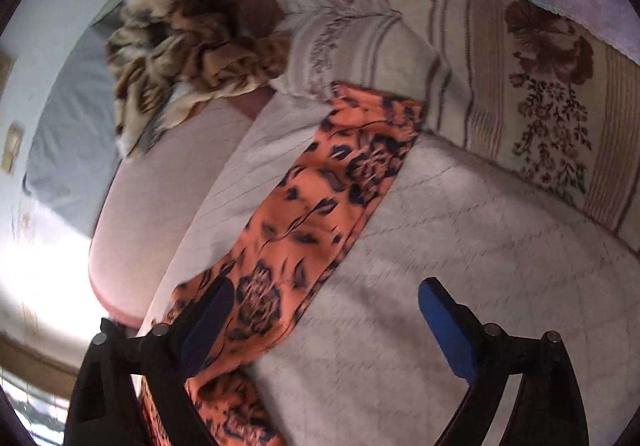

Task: Fold small clothes
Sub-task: 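Grasp the sleeve cuff with the right gripper and lift it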

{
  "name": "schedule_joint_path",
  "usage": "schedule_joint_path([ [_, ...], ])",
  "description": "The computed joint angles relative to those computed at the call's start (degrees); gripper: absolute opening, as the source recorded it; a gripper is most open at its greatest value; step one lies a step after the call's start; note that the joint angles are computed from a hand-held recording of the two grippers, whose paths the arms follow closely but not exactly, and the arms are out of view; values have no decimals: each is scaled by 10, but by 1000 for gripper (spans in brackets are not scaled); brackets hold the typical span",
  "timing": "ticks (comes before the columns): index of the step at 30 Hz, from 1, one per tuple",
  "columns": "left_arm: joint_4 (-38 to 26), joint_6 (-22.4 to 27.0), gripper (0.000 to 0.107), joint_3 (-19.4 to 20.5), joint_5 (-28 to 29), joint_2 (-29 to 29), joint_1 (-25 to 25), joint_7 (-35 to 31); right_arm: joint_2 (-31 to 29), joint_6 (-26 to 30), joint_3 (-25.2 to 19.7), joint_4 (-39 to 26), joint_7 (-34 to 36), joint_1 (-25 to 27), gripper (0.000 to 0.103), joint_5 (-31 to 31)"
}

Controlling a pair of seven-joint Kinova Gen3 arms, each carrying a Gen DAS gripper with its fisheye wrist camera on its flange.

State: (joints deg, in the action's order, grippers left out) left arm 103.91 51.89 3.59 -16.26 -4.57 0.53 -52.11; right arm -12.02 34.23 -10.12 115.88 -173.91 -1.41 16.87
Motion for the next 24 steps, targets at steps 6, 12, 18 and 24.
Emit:
schedule_joint_path([
  [6,11,-13,103,-20,-19,17,-24,20,106,26,83,-70,48,29,83,-3],
  [12,18,-29,103,-32,-4,27,-34,7,167,86,86,-137,67,9,5,52],
  [18,44,-58,103,-45,20,3,-52,-16,134,134,71,-223,106,-82,5,155],
  [24,70,-80,103,-54,55,-38,-76,-58,143,136,-10,-360,102,-205,5,272],
])
